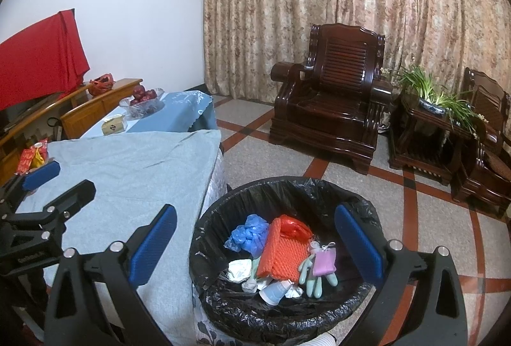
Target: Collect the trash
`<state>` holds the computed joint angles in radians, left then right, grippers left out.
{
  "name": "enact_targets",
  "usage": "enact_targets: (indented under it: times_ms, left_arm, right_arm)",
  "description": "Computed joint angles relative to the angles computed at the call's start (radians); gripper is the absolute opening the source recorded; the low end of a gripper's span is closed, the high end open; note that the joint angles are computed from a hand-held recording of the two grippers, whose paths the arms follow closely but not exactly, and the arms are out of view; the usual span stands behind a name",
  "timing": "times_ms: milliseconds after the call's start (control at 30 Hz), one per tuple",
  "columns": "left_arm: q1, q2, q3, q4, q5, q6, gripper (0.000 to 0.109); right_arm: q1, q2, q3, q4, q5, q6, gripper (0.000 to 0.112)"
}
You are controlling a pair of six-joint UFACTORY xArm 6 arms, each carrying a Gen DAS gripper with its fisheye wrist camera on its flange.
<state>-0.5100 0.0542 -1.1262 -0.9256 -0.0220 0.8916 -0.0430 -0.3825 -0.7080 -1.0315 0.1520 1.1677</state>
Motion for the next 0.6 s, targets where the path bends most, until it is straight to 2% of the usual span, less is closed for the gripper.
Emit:
enact_targets:
  times_ms: [600]
  left_arm:
    - [0.004,-0.003,0.005,0.054,0.003,-0.053,0.095]
  right_arm:
    - [0.004,0.002,-0.003,-0.002,0.005,0.003,0.097]
